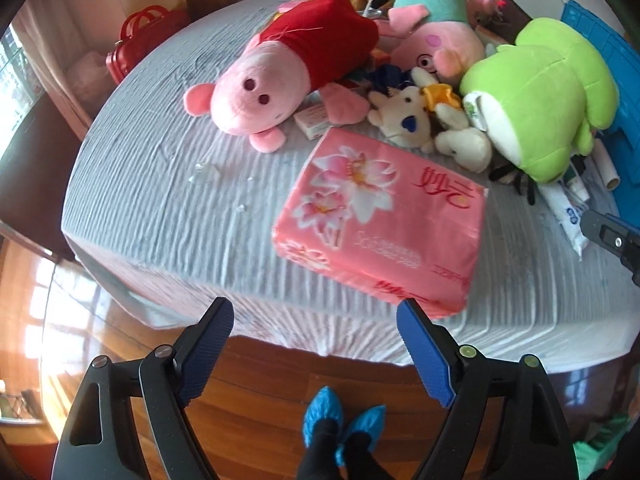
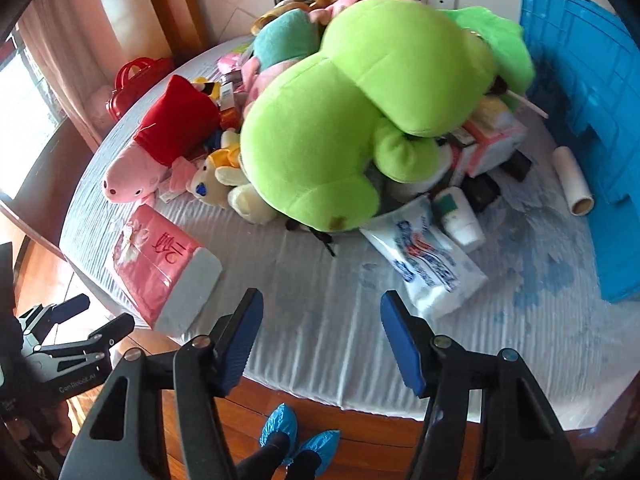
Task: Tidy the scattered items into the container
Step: 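Grasp the pink flowered tissue pack with the left gripper while the right grasps the white wet-wipes packet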
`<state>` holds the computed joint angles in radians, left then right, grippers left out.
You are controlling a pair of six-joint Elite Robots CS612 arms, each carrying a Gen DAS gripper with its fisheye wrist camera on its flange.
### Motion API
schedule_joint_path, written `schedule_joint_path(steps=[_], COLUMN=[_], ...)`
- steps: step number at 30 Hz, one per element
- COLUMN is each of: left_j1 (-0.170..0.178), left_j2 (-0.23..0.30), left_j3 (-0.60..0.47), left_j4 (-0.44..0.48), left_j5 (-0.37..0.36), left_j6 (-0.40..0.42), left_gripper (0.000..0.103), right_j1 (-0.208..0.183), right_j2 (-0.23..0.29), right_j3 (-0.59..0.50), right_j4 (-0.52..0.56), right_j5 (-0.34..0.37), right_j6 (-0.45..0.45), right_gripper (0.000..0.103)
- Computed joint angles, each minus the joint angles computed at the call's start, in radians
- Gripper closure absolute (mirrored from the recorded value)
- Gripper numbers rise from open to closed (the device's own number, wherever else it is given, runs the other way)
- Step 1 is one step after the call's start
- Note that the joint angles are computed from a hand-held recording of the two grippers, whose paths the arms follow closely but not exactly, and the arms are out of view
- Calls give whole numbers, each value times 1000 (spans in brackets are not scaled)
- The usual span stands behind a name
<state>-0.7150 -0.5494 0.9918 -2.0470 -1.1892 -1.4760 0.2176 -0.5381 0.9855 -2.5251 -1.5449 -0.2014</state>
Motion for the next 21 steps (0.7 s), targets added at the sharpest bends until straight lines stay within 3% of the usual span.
schedule_joint_path(steps=[6, 10, 12, 14, 18, 20, 21], left_j1=[32, 57, 62, 56, 31, 22, 20], left_j2=[14, 38, 28, -3, -48, -29, -13], left_j3=[-12, -72, -68, -26, 42, 12, -15], left_j4=[60, 162, 170, 114, -60, -107, -109], left_j5=[34, 95, 121, 138, 145, 117, 109], left_j6=[39, 74, 83, 83, 88, 129, 148], left_gripper=[18, 22, 23, 23, 14, 3, 3], right_j1=[30, 37, 33, 29, 8, -7, -14], right_j2=[114, 150, 143, 123, 48, 15, 3], right_j3=[-166, -221, -214, -183, -45, 8, 26], right_j4=[74, 137, 163, 167, 45, 10, 2], right_j5=[-6, 37, 88, 109, 78, 47, 27], right_j6=[21, 7, -6, -12, 43, 60, 63], right_gripper=[44, 44, 44, 44, 43, 43, 43])
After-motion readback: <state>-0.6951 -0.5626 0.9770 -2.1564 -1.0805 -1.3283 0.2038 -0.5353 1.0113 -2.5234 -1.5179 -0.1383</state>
